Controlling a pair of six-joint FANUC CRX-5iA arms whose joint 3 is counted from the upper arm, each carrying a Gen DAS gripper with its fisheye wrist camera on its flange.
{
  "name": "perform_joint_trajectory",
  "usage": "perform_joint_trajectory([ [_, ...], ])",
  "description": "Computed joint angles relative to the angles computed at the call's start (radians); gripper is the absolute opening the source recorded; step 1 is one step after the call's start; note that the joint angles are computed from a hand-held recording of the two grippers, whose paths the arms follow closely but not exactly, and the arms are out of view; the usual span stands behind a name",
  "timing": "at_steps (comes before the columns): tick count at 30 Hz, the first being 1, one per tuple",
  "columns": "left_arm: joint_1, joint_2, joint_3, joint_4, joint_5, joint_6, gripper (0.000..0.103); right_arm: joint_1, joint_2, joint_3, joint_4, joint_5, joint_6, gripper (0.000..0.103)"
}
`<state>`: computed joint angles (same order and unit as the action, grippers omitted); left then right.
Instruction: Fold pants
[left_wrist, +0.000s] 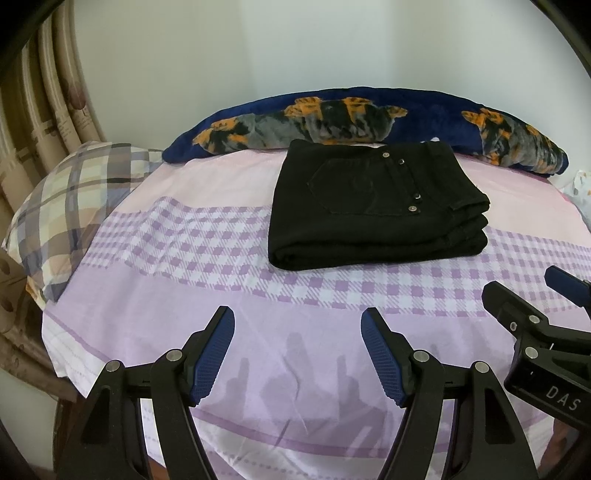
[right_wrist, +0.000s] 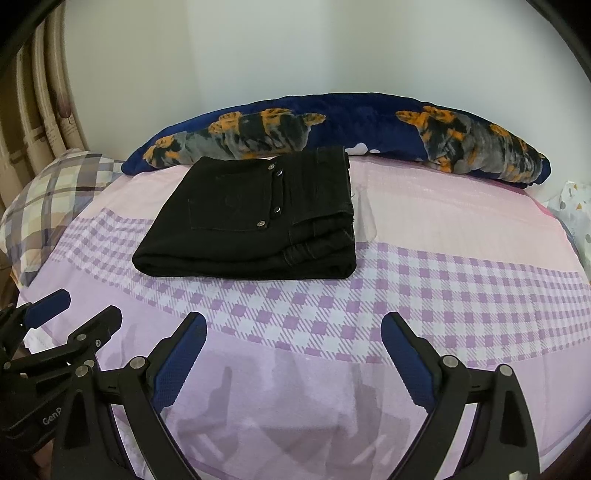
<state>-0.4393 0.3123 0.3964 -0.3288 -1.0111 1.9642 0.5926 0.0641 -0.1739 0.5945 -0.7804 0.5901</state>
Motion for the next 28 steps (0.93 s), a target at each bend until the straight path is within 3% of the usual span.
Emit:
perform_joint_trajectory([
  [28, 0.008, -0.002, -0.014, 0.030, 0.022, -0.031, 0.072, -0.003, 0.001, -0.002, -0.005, 0.002, 0.004, 0.094],
])
